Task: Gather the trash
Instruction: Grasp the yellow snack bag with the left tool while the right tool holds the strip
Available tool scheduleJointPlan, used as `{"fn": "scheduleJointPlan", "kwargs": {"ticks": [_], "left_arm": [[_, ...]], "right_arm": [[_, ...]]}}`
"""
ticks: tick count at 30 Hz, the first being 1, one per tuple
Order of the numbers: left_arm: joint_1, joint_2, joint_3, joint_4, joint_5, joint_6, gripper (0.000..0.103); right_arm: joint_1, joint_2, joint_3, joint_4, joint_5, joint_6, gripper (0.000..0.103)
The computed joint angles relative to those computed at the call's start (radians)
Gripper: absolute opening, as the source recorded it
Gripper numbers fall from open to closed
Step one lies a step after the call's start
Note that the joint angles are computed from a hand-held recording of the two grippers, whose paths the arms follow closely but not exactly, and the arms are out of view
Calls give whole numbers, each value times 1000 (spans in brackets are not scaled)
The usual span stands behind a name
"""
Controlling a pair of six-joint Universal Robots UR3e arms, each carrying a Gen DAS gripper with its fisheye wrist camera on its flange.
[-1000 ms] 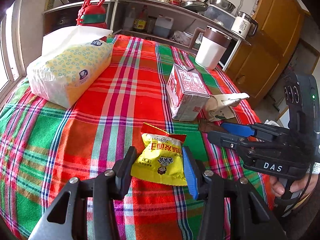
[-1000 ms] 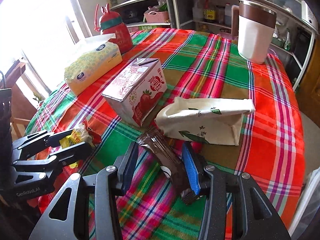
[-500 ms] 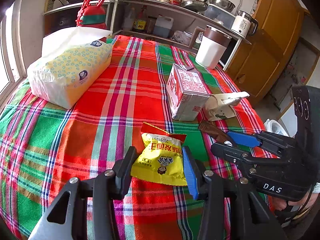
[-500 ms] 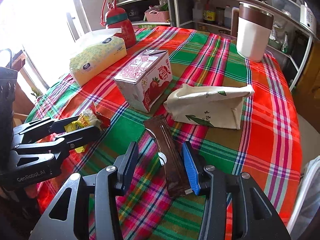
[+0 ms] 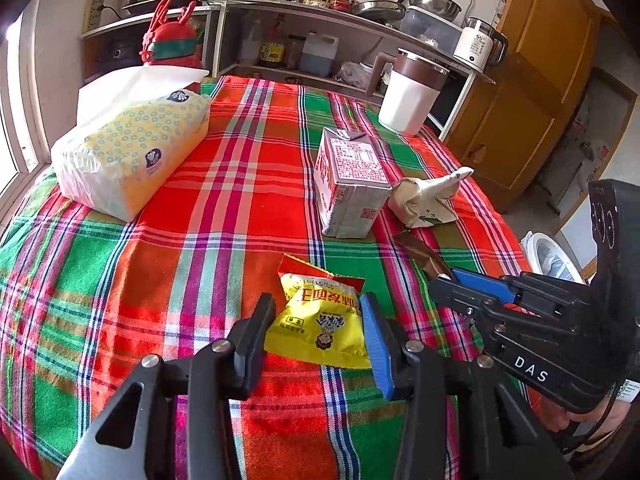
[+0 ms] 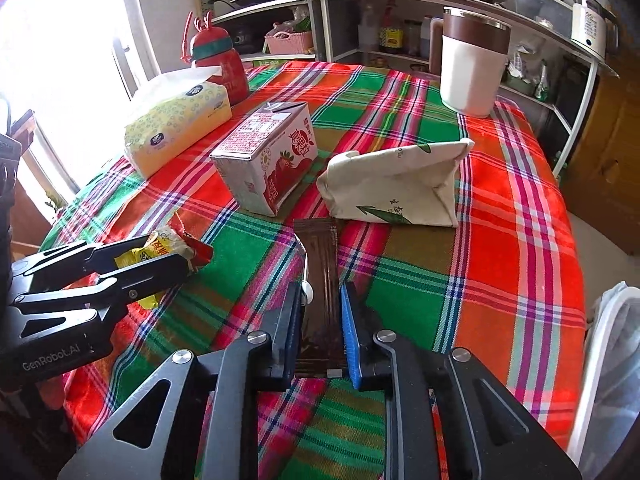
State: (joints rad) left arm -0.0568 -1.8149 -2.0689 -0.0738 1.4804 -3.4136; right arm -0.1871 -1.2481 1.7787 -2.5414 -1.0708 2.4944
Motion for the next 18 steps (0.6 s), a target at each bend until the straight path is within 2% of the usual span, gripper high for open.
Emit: {"fn": "scheduleJointPlan", "kwargs": {"ticks": [14,18], "left_arm": [[-52,-13,15,-15,58,-16,44],[-69,-2,20,-13,69,-19,40]], "right_arm": [[-76,-91,110,2,81,1,20],[-101,-116,134,3,105,-1,20]]}}
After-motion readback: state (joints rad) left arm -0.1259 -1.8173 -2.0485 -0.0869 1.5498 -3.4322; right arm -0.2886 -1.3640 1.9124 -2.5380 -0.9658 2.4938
